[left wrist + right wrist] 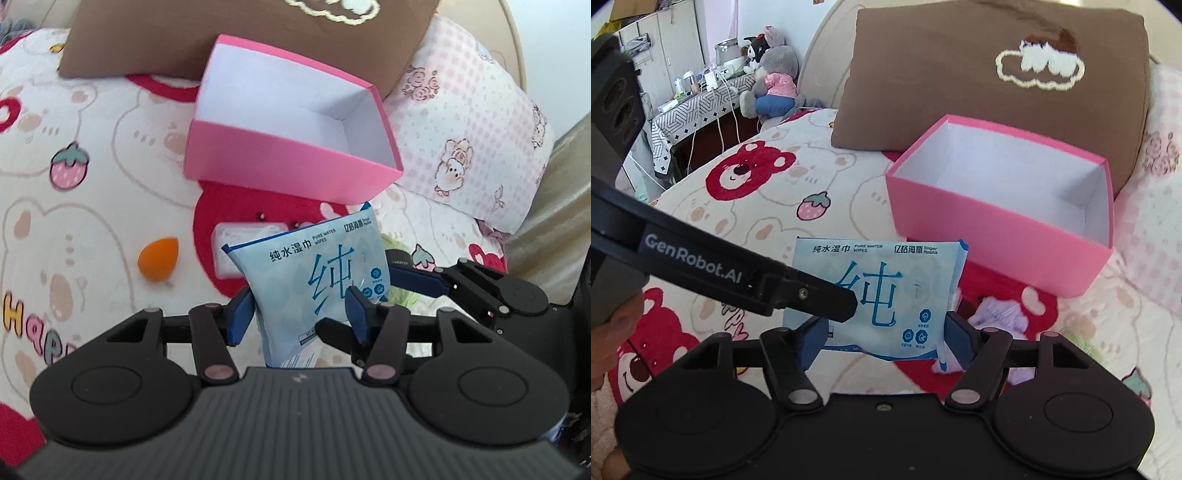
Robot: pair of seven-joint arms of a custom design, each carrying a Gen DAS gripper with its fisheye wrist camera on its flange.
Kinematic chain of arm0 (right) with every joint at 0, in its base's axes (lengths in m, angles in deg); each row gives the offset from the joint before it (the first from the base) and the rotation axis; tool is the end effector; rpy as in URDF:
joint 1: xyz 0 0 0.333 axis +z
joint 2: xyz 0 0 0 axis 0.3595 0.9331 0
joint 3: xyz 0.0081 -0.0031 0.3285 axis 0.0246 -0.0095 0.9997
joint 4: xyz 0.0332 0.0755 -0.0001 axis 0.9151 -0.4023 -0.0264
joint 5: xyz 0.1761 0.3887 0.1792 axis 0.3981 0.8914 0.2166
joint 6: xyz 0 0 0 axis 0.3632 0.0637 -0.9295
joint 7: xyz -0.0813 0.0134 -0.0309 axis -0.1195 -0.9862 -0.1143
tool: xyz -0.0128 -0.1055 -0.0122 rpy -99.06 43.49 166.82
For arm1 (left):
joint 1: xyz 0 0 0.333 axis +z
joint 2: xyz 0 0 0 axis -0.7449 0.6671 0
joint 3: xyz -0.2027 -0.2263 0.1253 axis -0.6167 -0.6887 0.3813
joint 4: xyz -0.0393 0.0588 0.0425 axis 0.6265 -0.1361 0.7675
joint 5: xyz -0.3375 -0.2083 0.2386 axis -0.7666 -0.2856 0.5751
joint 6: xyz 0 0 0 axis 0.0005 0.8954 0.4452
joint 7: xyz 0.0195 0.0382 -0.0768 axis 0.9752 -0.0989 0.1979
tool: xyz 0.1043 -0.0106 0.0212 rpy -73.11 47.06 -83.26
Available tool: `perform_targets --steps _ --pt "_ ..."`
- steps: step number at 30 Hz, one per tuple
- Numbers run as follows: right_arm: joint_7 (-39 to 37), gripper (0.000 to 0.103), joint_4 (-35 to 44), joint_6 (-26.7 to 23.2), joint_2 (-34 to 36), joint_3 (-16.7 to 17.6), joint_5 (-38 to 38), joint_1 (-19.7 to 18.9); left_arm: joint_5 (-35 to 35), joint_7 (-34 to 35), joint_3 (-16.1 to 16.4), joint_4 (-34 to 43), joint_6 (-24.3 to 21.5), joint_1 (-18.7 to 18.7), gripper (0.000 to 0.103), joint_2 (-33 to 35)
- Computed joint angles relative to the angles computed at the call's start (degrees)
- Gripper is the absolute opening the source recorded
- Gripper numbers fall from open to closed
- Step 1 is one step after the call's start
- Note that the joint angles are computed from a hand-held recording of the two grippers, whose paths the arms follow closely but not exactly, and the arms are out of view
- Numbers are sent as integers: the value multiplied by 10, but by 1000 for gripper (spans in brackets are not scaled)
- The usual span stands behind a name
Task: Organize objects
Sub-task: 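Carry the wet-wipes pack with the left gripper into the pink box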
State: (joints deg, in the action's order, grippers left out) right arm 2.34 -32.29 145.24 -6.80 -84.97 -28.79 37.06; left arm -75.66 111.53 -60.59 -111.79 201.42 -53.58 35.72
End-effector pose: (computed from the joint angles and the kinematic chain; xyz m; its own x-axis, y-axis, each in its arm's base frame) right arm 0.5988 0.2219 0.5778 0.9041 -0.4231 -0.0601 -0.3458 -0.6417 -0.6845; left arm 0.4851 -0.0895 0.5768 0.4224 -0.7940 0.4372 -0.6211 -0.6049 -0.4983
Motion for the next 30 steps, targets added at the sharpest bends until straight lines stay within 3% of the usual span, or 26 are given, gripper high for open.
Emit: perform_targets --steps 4,12,20,30 --pt "-8 87 21 10 12 2 6 1 8 24 4 37 -11 1 52 29" --pt "1 93 74 46 50 9 17 0 -2 77 14 106 -16 8 56 84" --pt "24 94 165 -2 108 19 -14 -9 -21 120 23 164 -18 25 68 131" --pt "78 92 285 -25 204 37 -76 -8 -30 163 21 246 -32 54 70 203"
